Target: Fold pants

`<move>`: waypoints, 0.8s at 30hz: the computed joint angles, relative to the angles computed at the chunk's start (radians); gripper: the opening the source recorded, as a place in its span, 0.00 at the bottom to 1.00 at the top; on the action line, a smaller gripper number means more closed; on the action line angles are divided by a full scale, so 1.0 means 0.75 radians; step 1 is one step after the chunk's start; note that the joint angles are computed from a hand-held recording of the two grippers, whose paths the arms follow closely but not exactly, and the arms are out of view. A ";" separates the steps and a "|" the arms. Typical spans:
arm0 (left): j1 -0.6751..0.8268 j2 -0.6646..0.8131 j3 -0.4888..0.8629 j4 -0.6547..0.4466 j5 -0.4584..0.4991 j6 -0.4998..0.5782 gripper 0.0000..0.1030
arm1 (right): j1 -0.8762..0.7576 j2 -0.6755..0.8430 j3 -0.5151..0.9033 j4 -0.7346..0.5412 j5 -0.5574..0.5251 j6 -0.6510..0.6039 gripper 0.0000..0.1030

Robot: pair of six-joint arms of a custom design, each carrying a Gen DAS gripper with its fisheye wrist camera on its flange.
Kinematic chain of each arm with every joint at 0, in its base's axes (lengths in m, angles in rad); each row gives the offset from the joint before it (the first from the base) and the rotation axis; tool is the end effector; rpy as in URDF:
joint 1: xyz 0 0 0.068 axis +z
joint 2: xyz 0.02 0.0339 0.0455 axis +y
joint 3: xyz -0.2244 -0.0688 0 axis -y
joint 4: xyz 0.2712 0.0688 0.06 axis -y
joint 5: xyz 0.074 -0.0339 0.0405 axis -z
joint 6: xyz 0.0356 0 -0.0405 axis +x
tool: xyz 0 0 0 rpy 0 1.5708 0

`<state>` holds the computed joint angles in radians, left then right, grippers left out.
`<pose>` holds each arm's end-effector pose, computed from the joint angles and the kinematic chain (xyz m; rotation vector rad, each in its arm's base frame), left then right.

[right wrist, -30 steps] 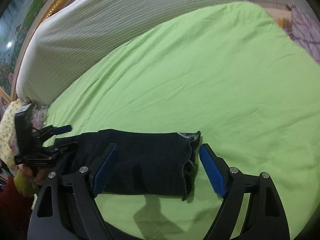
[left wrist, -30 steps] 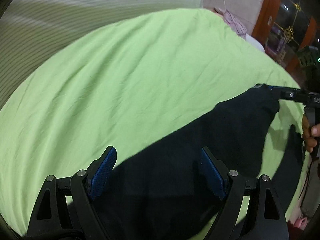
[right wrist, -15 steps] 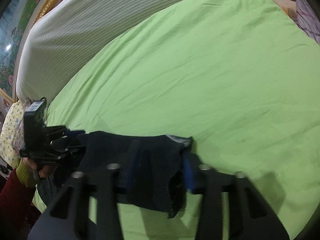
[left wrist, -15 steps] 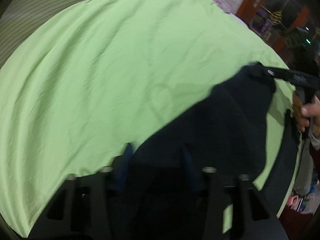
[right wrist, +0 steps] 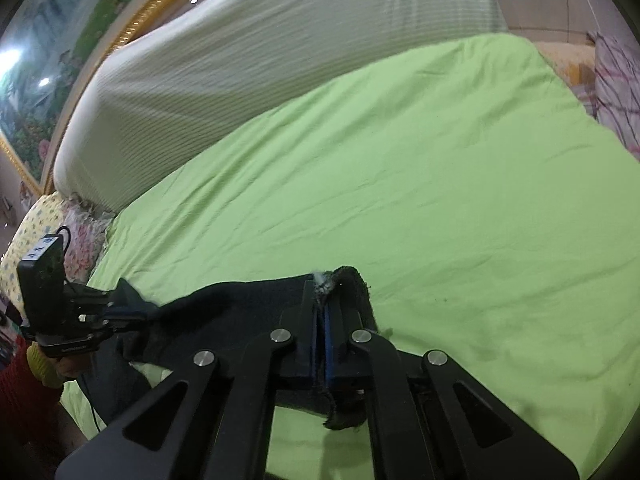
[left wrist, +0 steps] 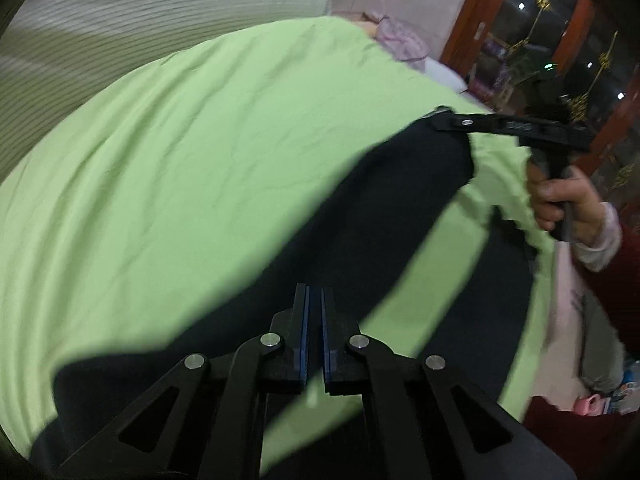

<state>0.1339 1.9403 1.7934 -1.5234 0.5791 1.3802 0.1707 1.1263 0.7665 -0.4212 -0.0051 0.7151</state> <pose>0.3671 0.0298 0.2391 1.5620 2.2429 -0.6853 0.2723 0.0471 0.1996 0.6414 2.3074 0.4333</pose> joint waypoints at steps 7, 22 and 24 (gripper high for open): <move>-0.029 -0.220 -0.243 0.102 0.010 -0.024 0.04 | 0.115 -0.201 -0.094 -0.091 0.092 -0.047 0.03; -0.298 0.261 0.258 0.256 -0.311 0.041 0.35 | 0.231 -0.345 -0.144 -0.141 0.152 -0.058 0.03; -0.314 0.281 0.243 0.288 -0.365 0.024 0.13 | 0.231 -0.335 -0.143 -0.137 0.153 -0.064 0.03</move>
<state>-0.1014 2.1514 1.9759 -1.3074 0.3054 1.3979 0.3439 0.8753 0.6592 -0.5238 0.1094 0.6668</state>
